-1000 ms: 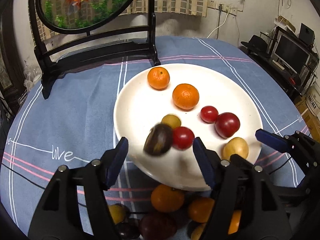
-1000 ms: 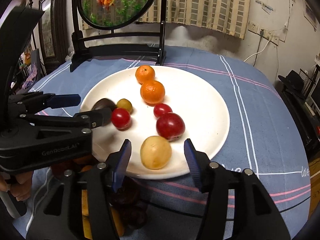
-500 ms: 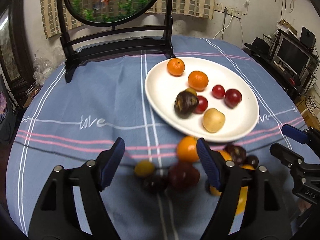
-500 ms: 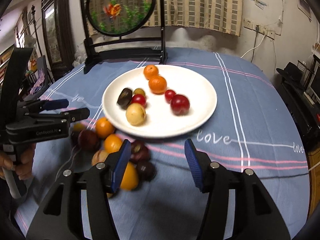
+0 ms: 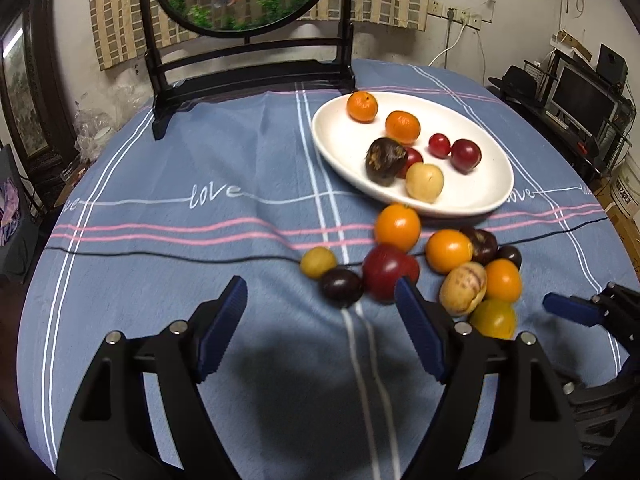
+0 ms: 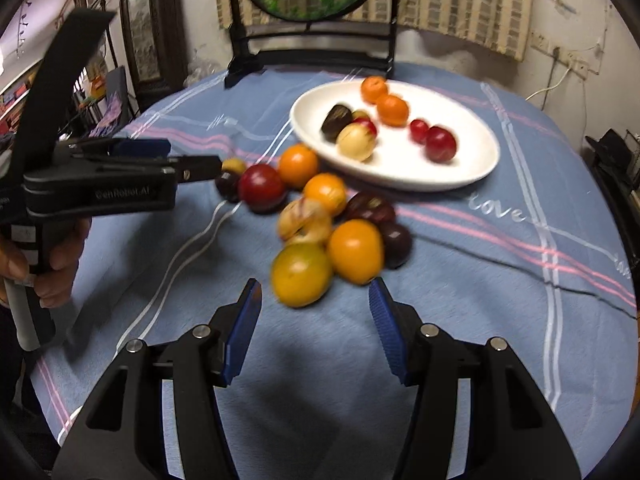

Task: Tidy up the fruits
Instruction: 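Grasp a dark plum with the left tool while the right tool grasps a yellow-green fruit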

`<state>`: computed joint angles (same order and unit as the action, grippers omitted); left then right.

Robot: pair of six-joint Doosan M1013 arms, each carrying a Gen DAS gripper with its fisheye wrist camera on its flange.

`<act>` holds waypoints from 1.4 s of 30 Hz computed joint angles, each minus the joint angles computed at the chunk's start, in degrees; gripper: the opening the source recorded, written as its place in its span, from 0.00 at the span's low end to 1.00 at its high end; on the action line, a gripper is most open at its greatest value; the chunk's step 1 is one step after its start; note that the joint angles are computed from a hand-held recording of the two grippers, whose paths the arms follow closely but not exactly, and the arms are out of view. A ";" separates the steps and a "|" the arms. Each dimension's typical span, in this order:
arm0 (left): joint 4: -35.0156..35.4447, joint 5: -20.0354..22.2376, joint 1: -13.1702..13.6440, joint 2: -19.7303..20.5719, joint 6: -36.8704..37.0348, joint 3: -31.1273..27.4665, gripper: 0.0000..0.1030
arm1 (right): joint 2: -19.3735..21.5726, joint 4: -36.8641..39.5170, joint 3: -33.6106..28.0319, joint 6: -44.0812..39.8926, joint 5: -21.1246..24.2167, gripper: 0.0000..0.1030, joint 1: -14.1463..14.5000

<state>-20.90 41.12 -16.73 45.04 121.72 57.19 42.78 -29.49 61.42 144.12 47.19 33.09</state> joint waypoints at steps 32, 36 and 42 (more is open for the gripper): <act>3.41 7.25 -1.27 4.32 -0.83 -5.29 0.64 | -2.06 -0.41 4.75 6.77 -8.84 0.36 -1.07; 0.06 9.82 -0.83 4.64 3.45 -6.05 0.48 | -2.33 -0.60 5.21 6.97 -9.43 0.36 -1.08; 2.09 8.67 -0.82 4.31 4.09 -5.17 0.47 | -2.62 -1.48 5.69 7.73 -10.29 0.36 -1.03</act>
<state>-18.80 49.80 -17.55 49.35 125.81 52.02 40.16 -30.97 67.11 151.86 36.89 32.06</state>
